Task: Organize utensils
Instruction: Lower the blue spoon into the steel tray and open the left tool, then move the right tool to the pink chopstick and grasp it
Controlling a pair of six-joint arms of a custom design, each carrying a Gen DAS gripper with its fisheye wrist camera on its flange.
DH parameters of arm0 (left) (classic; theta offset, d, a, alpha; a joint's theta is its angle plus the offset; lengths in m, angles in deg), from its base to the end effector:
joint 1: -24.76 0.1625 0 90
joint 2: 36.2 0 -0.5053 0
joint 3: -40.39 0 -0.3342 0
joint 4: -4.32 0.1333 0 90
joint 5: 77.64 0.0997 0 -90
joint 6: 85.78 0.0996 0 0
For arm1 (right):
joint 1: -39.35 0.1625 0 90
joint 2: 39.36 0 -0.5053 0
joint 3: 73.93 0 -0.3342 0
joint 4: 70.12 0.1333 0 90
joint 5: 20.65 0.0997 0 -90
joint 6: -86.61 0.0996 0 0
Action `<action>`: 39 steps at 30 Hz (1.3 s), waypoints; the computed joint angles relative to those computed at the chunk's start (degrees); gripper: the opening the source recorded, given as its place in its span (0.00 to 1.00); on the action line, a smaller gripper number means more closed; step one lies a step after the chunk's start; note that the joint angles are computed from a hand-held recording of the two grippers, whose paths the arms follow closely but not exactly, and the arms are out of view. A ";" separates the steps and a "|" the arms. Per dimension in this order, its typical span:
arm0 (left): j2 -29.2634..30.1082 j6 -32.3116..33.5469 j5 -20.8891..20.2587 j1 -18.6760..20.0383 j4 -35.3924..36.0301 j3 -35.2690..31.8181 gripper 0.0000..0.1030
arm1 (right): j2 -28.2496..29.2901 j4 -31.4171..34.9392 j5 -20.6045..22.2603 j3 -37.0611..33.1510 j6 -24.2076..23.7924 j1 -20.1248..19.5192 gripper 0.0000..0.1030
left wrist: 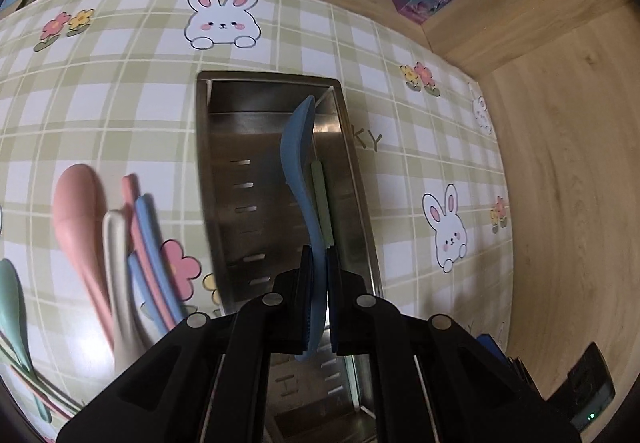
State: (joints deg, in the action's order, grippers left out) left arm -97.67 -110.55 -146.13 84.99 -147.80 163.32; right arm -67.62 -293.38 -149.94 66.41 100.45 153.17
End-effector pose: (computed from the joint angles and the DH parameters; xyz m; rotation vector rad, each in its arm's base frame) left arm -0.1017 -0.5199 0.2213 0.1191 2.7992 -0.2582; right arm 0.2421 -0.3744 0.0562 0.0515 -2.5166 0.7338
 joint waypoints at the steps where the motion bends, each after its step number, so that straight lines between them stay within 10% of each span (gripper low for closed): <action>1: 0.36 0.07 0.07 0.17 0.00 -0.16 0.06 | 0.12 -0.63 -0.33 0.33 0.26 -0.01 0.65; 9: 0.62 2.66 -0.21 -0.05 -0.59 -0.22 0.13 | 0.15 -1.84 -0.76 1.98 2.65 0.45 0.69; 20: -11.28 16.10 -1.77 -2.15 -7.95 4.61 0.70 | 0.40 -3.04 -1.40 1.37 6.03 4.93 0.84; 25: -19.50 22.13 4.36 -3.61 -7.55 7.95 0.93 | 1.27 -1.26 -0.96 -0.56 7.78 7.56 0.84; 39: -37.36 29.92 14.67 -1.56 -5.61 16.59 0.94 | 6.70 6.63 -3.14 -10.18 4.08 16.34 0.84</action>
